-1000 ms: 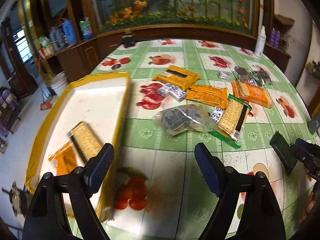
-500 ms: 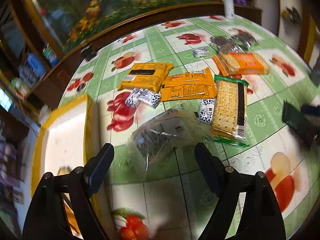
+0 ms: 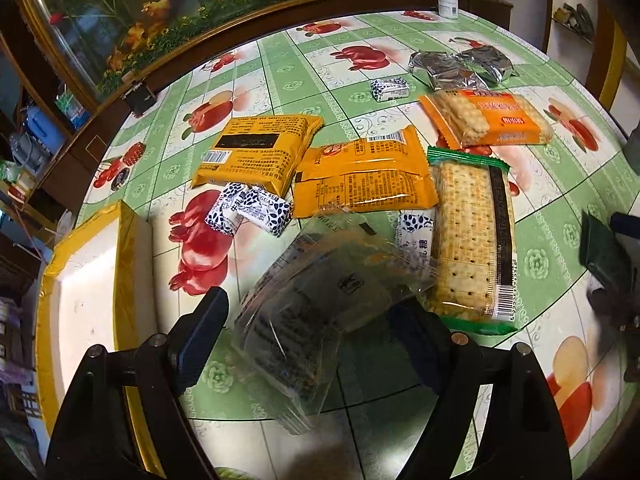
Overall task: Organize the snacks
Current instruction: 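Return both tools to the table, right tool toward the dark green wrapper, then grasp the clear plastic bag with the left tool while the right tool grasps the dark green wrapper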
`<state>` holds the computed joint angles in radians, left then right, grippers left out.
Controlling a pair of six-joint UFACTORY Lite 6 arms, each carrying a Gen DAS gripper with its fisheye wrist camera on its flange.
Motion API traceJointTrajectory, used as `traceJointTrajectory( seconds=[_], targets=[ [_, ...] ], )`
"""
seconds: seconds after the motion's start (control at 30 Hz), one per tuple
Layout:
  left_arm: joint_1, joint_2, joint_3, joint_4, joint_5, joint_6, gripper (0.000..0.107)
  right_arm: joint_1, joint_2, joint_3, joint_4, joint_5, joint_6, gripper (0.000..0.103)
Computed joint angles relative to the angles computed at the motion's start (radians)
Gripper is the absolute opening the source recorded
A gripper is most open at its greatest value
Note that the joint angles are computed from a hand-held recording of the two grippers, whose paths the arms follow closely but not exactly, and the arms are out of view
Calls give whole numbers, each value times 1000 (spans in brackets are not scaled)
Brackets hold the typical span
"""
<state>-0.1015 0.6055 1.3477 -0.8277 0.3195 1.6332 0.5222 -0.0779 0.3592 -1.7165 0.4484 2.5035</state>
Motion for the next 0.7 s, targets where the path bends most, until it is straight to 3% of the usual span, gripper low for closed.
traceJointTrajectory(
  seconds=[0.17,0.2,0.23,0.33,0.7],
  targets=[
    [5,-42,-74,-153,-23,136,71,2,-10,-8,2,-2,-4,80],
    [6,-56,-98,-203,-31,185,62,5,-13,-10,8,0,-9,78],
    [5,-73,-126,-270,-48,253,50,9,-15,-11,16,5,-12,73],
    [14,-102,-168,-328,-38,312,49,24,-46,-30,44,26,-18,46],
    [143,-97,-98,-159,235,43,40,67,-201,-130,54,32,68,46]
  ],
)
